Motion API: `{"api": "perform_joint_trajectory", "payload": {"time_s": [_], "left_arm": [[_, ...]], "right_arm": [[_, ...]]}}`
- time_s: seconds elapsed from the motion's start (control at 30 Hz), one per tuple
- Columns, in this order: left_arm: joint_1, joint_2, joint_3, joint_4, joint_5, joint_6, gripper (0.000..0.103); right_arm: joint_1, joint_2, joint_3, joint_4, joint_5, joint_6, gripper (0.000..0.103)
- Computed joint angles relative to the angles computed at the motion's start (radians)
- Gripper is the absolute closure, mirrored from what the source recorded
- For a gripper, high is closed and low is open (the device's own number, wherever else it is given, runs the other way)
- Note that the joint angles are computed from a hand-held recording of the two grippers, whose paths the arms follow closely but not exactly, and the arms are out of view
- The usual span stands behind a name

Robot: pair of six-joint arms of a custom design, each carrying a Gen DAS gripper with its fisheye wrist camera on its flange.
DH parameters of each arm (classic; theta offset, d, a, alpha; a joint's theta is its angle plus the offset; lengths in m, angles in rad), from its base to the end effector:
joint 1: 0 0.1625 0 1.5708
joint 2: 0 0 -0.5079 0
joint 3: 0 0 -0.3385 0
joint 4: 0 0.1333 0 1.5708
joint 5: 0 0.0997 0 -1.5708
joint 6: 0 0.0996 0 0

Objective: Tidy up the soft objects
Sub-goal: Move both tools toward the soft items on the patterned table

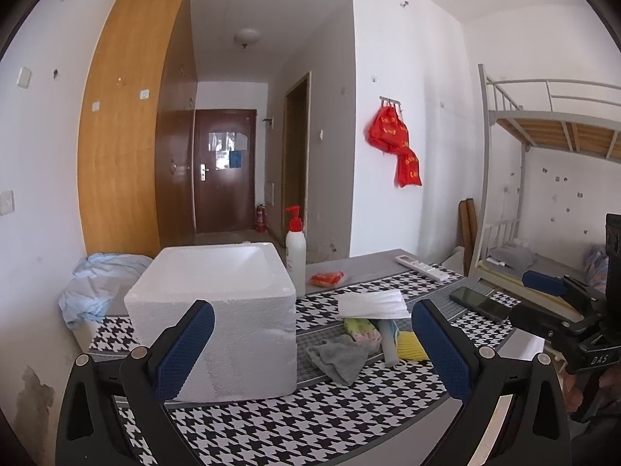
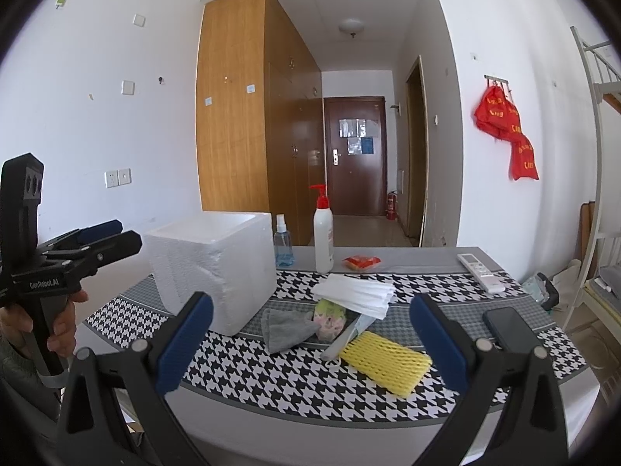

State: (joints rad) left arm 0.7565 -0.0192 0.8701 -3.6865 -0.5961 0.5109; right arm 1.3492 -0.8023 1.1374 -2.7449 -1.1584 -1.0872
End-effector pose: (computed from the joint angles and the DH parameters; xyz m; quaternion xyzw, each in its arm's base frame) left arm -0.4442 -0.7158 -0.0040 0.2202 0.7322 -0.5733 0.2945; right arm -0.0084 -0.8255 0.4295 0.4506 -0.7765 0.4301 0.0943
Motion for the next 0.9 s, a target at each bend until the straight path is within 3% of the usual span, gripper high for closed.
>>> {"api": "perform_joint_trajectory", "payload": {"time_s": [0.5, 0.9], "left_arm": [[0.007, 0.022, -0.064, 0.072, -0.007, -0.008, 0.001], [0.021, 0.051, -0.156, 0.219, -0.021, -0.054, 0.001]], "right_arm": [[-0.001, 0.023, -0.052, 0.034, -0.017, 0.003, 0.001], [0.004, 0.058, -0.128, 0.077, -0.069, 0.019, 0.001]]}}
